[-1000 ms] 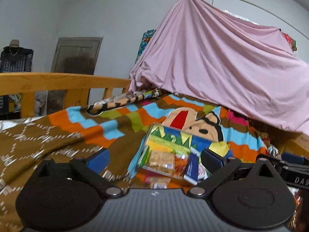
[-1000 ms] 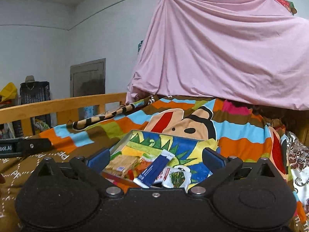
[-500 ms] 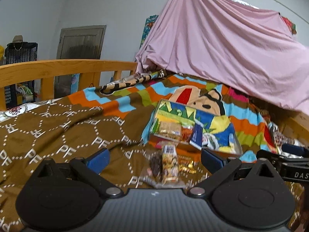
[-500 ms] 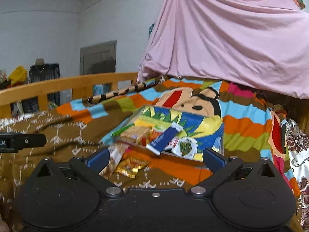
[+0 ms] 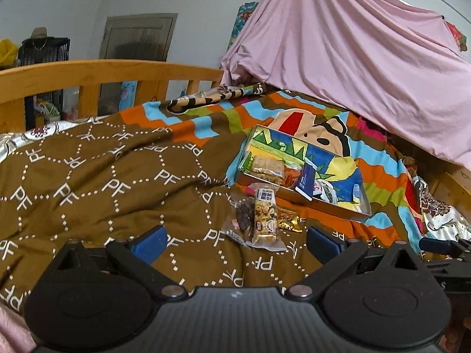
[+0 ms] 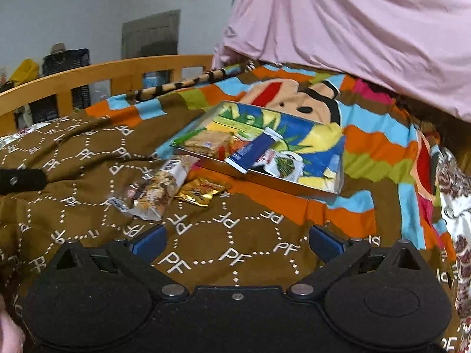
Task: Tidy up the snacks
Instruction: 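Withdraw both open tools from the tray back toward the snack pile, then move right tool to nut bar packet while left tool approaches dark chocolate packet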
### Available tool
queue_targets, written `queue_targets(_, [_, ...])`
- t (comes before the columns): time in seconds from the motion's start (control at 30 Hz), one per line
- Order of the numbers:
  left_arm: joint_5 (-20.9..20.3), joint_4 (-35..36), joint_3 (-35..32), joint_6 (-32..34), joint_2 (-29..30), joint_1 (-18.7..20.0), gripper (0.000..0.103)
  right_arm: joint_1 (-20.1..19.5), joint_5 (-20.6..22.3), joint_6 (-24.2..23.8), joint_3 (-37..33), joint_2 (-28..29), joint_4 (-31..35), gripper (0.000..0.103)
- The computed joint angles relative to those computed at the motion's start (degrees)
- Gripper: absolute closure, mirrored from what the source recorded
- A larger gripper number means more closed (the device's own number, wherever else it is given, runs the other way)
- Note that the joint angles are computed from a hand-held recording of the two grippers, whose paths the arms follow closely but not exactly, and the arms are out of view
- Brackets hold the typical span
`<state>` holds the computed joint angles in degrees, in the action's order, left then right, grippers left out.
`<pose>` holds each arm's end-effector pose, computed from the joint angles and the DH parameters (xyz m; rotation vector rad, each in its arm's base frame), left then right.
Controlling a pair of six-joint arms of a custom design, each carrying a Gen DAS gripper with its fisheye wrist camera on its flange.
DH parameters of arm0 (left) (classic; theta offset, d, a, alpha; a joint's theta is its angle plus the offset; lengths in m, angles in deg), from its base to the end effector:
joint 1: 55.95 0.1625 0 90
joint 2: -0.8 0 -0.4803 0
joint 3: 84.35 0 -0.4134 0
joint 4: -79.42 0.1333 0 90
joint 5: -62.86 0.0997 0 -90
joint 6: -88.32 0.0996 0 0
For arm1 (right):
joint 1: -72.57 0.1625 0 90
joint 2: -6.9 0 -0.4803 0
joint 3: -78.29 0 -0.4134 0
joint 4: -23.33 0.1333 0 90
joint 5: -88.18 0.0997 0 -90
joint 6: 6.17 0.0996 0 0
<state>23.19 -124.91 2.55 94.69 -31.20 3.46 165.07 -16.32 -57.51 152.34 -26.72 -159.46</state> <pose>-0.2012 -0.7529 0.1323 0.1329 2.1926 -1.3931 0.1454 -0.8463 0.1804 0.9456 -2.1914 0.9410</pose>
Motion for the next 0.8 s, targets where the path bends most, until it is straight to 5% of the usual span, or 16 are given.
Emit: queue_targets(0.8, [3.81,12.96,-3.12,-10.78,-0.33,0.27,0.0,2.98,-8.65,7.5,-9.57,4.38,8.28,0.001])
